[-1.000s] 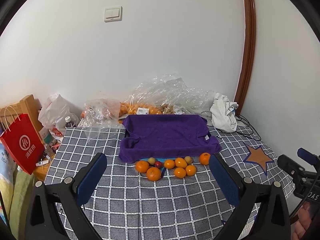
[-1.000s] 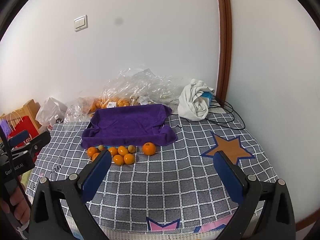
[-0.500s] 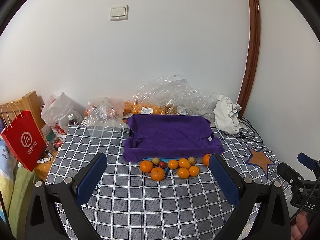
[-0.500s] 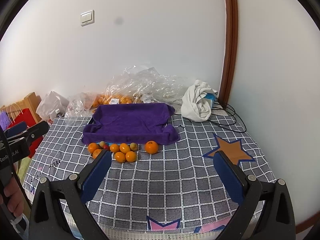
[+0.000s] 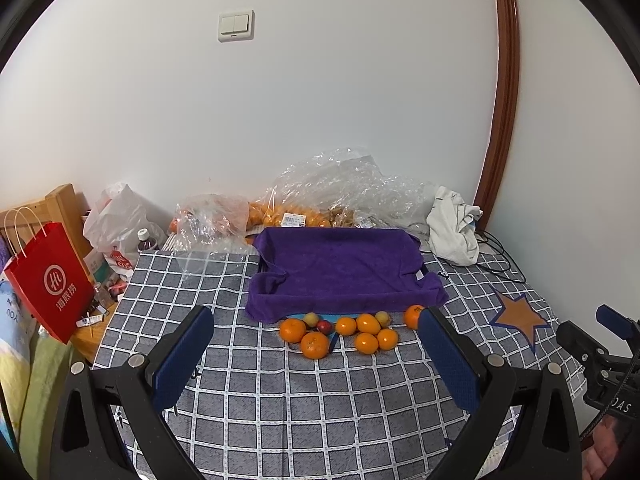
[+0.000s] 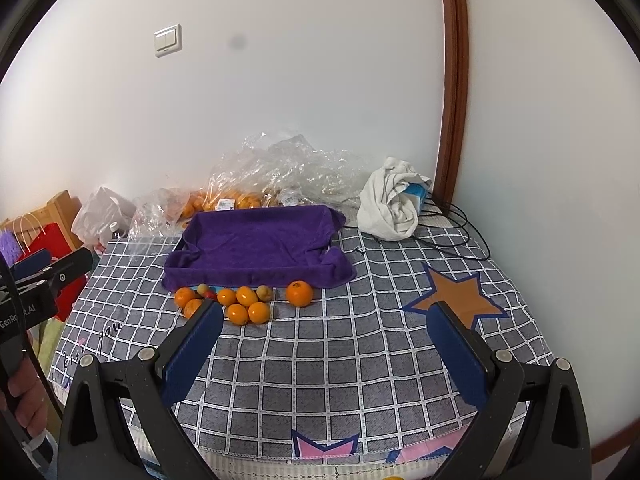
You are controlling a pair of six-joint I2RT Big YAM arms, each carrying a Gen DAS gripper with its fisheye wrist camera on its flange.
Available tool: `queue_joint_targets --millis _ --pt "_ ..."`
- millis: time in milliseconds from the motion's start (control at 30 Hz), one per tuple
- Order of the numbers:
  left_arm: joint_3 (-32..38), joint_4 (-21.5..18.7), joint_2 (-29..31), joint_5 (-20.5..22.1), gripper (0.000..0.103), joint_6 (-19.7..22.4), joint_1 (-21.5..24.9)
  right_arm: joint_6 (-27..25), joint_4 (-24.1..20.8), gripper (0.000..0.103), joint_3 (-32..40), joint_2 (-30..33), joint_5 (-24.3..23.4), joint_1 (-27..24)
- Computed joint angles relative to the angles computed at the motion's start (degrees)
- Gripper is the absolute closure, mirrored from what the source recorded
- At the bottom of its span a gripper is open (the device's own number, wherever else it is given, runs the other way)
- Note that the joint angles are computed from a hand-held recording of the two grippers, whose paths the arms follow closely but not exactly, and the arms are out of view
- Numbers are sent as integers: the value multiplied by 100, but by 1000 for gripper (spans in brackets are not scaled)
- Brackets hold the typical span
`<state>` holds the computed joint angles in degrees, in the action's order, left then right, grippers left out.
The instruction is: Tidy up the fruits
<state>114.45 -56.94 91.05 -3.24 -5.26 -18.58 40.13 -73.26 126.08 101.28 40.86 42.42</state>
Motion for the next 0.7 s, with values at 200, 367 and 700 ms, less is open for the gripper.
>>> queue_joint_targets --millis 200,367,700 --pt "-35 11 -19 22 0 -5 -16 71 42 3 -119 -72 -28 -9" --pt "-65 48 -21 117 0 -54 -8 116 -90 3 -73 -34 79 11" --pt "47 -35 217 224 0 -239 154 318 -388 1 152 224 101 -52"
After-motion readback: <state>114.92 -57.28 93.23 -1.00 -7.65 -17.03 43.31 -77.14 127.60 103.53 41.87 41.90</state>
